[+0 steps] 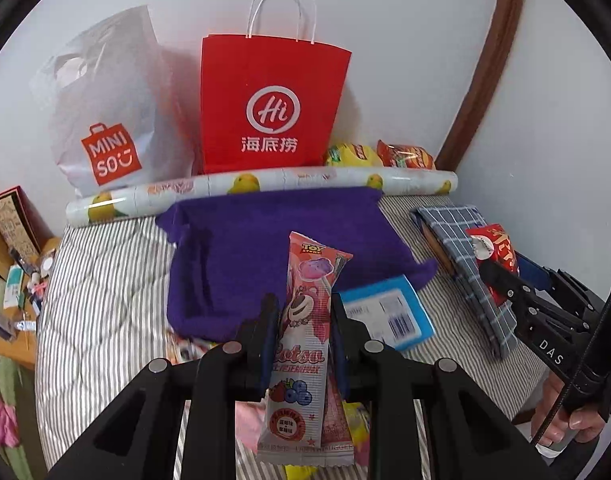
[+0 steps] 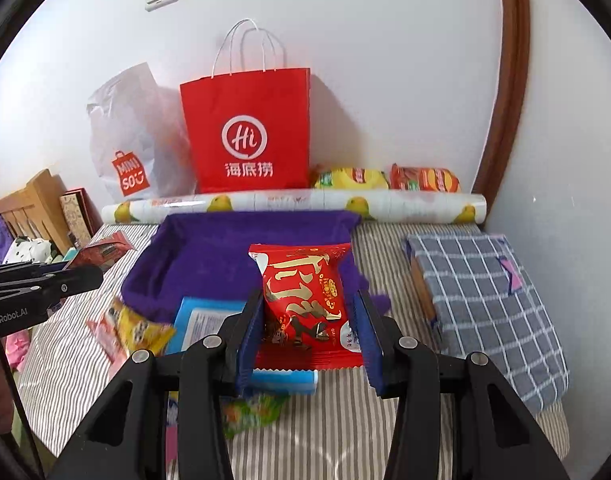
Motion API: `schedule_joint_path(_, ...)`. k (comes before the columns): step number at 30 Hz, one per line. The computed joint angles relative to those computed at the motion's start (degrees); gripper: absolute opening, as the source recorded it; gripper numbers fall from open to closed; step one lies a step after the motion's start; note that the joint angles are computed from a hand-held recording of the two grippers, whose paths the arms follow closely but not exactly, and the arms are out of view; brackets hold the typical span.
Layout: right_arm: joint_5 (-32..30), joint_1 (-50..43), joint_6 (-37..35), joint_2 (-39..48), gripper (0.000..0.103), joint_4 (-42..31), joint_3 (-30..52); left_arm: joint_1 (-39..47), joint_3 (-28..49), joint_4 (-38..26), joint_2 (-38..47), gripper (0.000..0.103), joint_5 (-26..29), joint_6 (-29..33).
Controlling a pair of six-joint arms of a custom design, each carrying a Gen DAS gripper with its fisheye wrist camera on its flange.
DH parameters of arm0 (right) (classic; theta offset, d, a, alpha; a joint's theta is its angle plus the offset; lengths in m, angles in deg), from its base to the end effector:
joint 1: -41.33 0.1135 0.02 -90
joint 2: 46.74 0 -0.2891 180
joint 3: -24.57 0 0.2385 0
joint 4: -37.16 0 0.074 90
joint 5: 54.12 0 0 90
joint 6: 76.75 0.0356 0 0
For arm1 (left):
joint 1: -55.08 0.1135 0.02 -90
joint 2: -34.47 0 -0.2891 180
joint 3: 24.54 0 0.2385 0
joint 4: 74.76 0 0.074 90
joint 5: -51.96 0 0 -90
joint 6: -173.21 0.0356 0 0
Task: Organize snacks
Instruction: 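Carry both held packets up over the purple towel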
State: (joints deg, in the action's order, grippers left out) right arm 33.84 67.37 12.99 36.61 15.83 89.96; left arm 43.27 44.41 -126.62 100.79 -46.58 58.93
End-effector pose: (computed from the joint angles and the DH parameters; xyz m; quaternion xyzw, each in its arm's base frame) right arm 0.2674 0.1321 0.2577 -0.2130 0.8781 0.1112 0.4138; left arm 0.2100 -0.0385 0.3065 -0.1273 0.9264 -0.0412 0.3519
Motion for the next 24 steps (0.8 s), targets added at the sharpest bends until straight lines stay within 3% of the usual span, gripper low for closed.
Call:
schedule_joint_path(12, -0.6, 0.3, 0.1, 15.3, 0.044, -0.2, 16.2, 10.3, 9.7, 4.5, 15.4, 0.023, 4.9, 8.2)
schedule_joint_path(24, -1.2, 0.0, 0.0, 30.9, 0.044, -1.5, 31.2, 16.7, 14.8, 8.4, 26.8, 0.023, 7.7, 11.3)
